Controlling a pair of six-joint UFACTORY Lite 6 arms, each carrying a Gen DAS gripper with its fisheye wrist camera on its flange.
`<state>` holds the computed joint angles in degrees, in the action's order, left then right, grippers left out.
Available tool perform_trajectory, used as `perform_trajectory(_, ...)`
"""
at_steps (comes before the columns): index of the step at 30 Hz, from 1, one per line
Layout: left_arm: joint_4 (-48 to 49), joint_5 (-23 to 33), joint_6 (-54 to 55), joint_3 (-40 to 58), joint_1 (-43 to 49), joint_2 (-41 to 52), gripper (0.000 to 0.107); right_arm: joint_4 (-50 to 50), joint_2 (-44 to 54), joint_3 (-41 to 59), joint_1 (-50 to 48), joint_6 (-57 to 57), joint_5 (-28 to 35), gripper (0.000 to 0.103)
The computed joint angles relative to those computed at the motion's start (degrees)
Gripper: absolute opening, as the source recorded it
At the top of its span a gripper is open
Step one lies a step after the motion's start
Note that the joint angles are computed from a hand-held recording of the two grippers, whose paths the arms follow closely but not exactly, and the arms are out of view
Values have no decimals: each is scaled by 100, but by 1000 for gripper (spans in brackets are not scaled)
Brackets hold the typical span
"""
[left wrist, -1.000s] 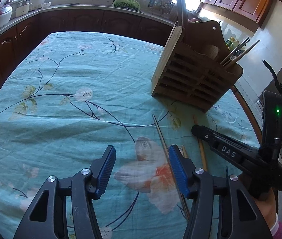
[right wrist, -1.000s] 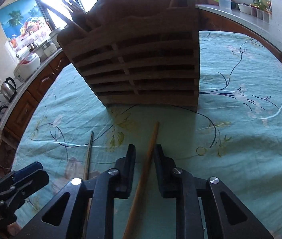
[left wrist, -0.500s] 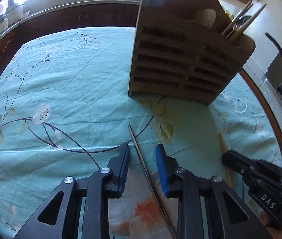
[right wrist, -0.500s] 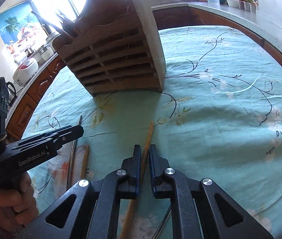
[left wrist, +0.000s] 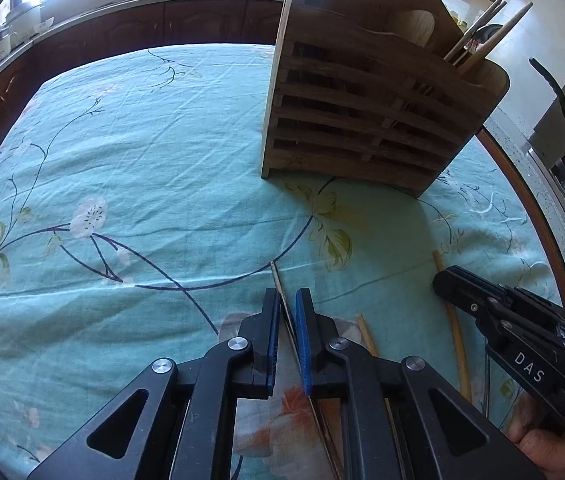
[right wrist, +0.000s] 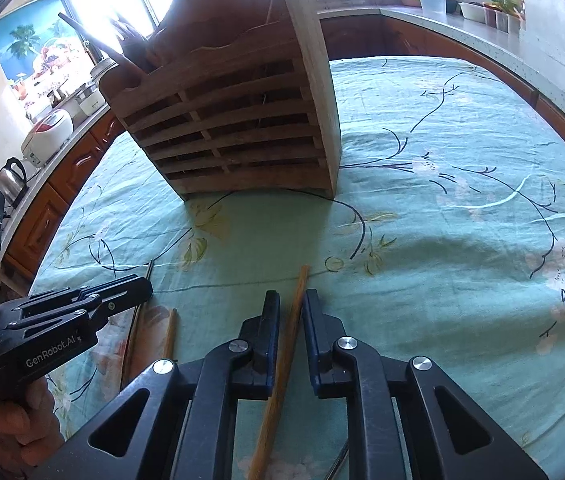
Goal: Organize utensils
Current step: 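Grasp a thin metal chopstick with the left gripper while the right gripper grasps a wooden chopstick, then lift both chopsticks and carry them over the wooden holder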
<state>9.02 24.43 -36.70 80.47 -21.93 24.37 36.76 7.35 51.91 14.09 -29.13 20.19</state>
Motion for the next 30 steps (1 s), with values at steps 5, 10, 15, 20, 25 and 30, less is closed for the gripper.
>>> perform_trajectory(5, 1048, 8, -723, -8, -262, 17, 6, -138, -21, -112, 127, 52, -272, 13)
perform_trajectory(10, 512, -174, -294, -271, -217, -244, 3, 209, -23, -25, -3, -136, 11, 6)
perform_trajectory(15, 481, -469, -401, -1126, -176, -1246, 2, 545, -710, -295, -125, -344, 287, 6)
perform_trajectory(20, 451, -552, -473, -1975, -157, -2667, 2, 462, -1672, -425, -185, -141, 665, 5)
perform_trajectory(25, 681, -377, -725, -2528, -234, -3963, 2, 313, -2515, -255, -299, 120, 1118, 5)
perform_trajectory(30, 528, -86, -558, -2863, -253, -5057, 2, 155, -3013, 128, -390, 372, 1398, 5)
